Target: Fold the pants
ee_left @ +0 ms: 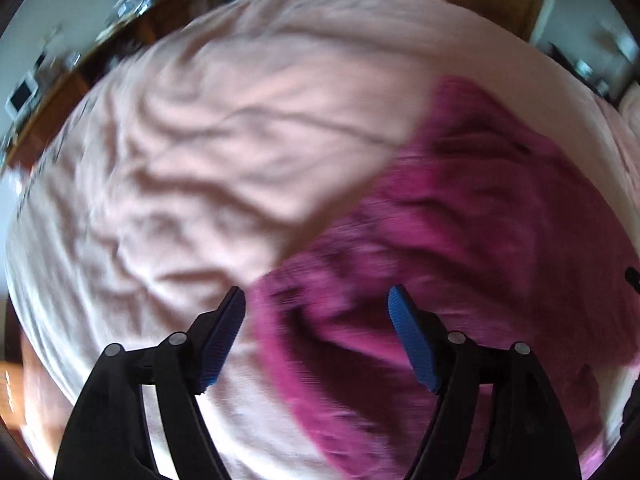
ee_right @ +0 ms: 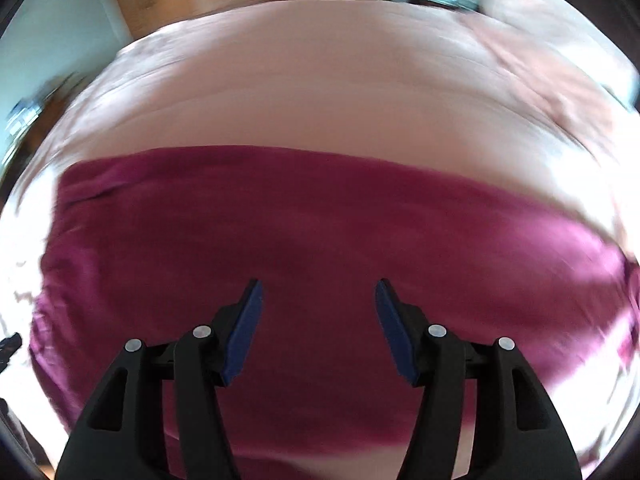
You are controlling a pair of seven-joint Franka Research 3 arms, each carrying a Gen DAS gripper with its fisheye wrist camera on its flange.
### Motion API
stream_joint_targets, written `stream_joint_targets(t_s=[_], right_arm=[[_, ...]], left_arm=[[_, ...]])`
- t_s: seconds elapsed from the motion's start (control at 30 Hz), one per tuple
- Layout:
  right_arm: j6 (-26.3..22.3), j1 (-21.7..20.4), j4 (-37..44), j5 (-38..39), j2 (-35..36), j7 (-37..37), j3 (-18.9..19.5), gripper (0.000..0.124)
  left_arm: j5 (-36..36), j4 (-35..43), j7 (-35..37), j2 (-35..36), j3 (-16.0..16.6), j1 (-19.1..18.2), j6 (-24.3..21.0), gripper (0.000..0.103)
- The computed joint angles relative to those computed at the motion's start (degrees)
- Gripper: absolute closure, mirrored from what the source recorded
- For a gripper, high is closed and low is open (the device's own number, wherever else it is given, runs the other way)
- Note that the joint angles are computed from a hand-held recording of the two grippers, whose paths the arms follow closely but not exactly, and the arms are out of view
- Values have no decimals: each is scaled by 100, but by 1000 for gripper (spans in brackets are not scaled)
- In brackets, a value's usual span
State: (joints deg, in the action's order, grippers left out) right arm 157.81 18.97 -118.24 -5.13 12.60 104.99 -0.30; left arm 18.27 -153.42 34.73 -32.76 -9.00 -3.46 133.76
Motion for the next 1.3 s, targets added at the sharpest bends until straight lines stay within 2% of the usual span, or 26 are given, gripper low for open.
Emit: stream_joint_targets(t_s=[0.07,0.2,0.23,0.27,0.3,0.4,0.47,0.6,0.7,0.77,0.83,0.87,0.9,0.93,1.0,1.13,1.3], right_arm=[[47,-156,-440,-222,-329,270,-297,64],[197,-673,-1037,-791,-806,600,-568,64],[246,-823,-1140,-944,-886,655,-612,60],[297,-993,-1234,-1145,-960,725,-681,56],[394,-1169,-1342,-1292,-1029,743,-736,50],[617,-1693,-1450,-1783,-1075,894,-897,49],[698,-1973,-1374,-1832,-965,828,-932,49],[962,-2425,-1004,-1292,-495,-142,-1023,49],[1125,-2524,-572,-1031,1,-840,-1097,43],[1228,-2300,-516,-1226,110,-830,-1382,43],[1098,-2519,-68,-704,510,-1387,-1209,44],[978,-2654,90,-405,635,-1660,-1084,46],[785,-2960,271,91,743,-2125,-778,65],[535,-3154,436,461,819,-2469,-592,96],[138,-3334,639,1022,850,-2861,-449,112],[117,-3644,580,1998,575,-3826,-259,115],[-63,-3922,470,3329,-153,-4893,-207,116]], left_arm=[[-20,351,17,324,-198,-194,61,25],[63,1364,-131,1259,-546,-516,45,25],[167,1505,-213,1485,-526,-627,78,25],[246,1846,-280,1839,-707,-648,133,25],[316,2077,-323,2058,-743,-729,94,25],[564,2890,-339,2875,-824,-1010,-10,25],[688,3504,-288,3489,-823,-1207,-80,25],[1005,4569,-147,4515,-694,-1584,-226,24],[1130,5437,-9,5252,-590,-1910,-463,24],[1137,6077,177,5763,-514,-2114,-664,24],[1140,6499,319,6094,-427,-2279,-829,24],[1129,6778,432,6302,-393,-2357,-942,24],[1107,6998,537,6469,-358,-2416,-1025,24],[1104,7288,644,6677,-313,-2498,-1165,24],[1080,7762,791,7007,-226,-2633,-1377,24],[1019,8599,1022,7604,-38,-2798,-1711,24],[943,10064,1417,8525,213,-2975,-2237,24]])
